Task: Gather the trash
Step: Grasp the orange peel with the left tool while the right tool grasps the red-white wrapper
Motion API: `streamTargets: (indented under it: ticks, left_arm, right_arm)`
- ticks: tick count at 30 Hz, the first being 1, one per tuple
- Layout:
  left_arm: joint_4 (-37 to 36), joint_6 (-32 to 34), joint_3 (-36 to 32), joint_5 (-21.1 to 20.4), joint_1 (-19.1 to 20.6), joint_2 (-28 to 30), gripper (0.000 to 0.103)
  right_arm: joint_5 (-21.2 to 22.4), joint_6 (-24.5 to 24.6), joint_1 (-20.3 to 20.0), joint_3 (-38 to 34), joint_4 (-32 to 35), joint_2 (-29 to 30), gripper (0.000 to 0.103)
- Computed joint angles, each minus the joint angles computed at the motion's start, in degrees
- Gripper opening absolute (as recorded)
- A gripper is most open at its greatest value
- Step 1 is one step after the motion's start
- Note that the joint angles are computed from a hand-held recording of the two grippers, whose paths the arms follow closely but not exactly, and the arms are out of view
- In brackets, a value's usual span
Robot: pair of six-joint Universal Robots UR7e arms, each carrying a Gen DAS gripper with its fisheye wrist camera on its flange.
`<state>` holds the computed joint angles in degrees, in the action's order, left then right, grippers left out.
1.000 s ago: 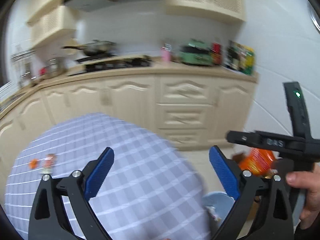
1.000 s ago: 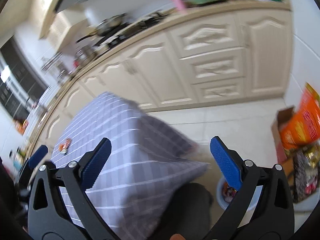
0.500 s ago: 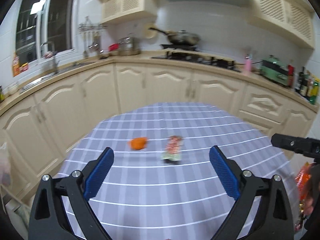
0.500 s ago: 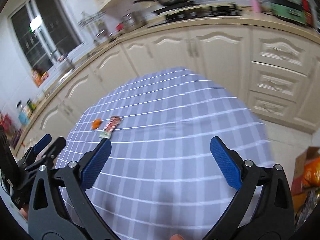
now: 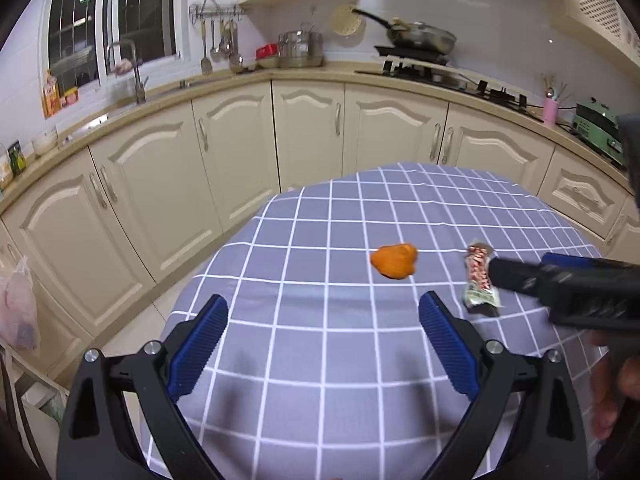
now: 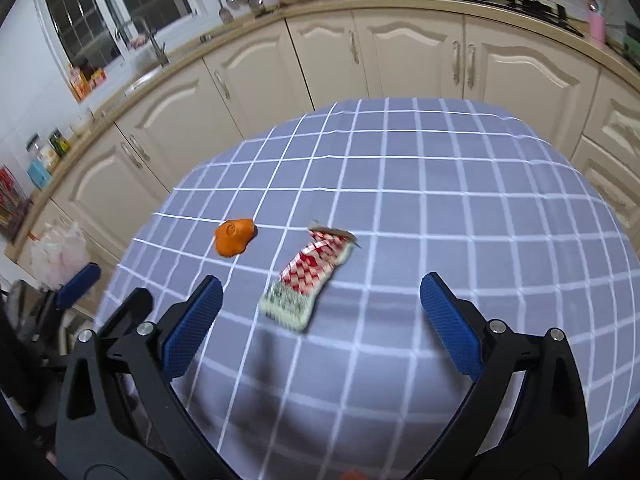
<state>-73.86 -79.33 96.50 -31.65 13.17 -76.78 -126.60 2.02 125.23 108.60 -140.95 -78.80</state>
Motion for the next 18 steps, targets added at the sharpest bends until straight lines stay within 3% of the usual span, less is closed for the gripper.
streamTargets:
  ticks: [2, 3, 4, 5, 8, 13, 16, 18]
  left_arm:
    - [-0.8, 1.34, -0.15, 0.17, 0.78, 0.31, 0.094]
    - [-0.74, 2.51, -0.72, 0.57, 1.26, 1.02, 0.094]
    - [-0.92, 3.71, -1.09, 0.8, 1.71, 1.55, 0.094]
    - [-1.23, 5.06, -1.69, 0.89, 2.19, 2.31, 0.094]
    - [-3.8, 10.23, -3.29, 0.33, 4.1, 4.75, 0.094]
    - [-7.45, 19.07, -7.08, -1.94, 7.67, 9.55, 0.094]
    - [-8.12, 20.89, -8.89, -4.41, 9.72, 11.35, 0.092]
    - [-16.98, 25.96, -6.66, -7.68, 10.18, 9.82, 0.062]
  right_arm:
    - [-0.59, -0.81, -0.45, -0.5, 0.81, 1.65, 0.062]
    - [-2.36, -3.35, -0.01, 0.1, -1.51, 2.07, 0.056]
    - [-2.99, -4.29, 0.01, 0.15, -1.62, 2.07, 0.035]
    - [-2.64, -4.74, -0.28, 0.28, -1.71, 1.73, 0.027]
    - [-0.01, -6.61, -1.99, 1.65, -3.15, -0.71, 0.02]
    - [4.34, -5.14, -5.4, 3.25, -4.52, -4.66, 0.019]
    - [3.66, -5.27, -5.27, 3.43, -4.95, -4.78, 0.019]
    - [4.27, -5.67, -5.04, 3.35, -4.57, -4.68, 0.019]
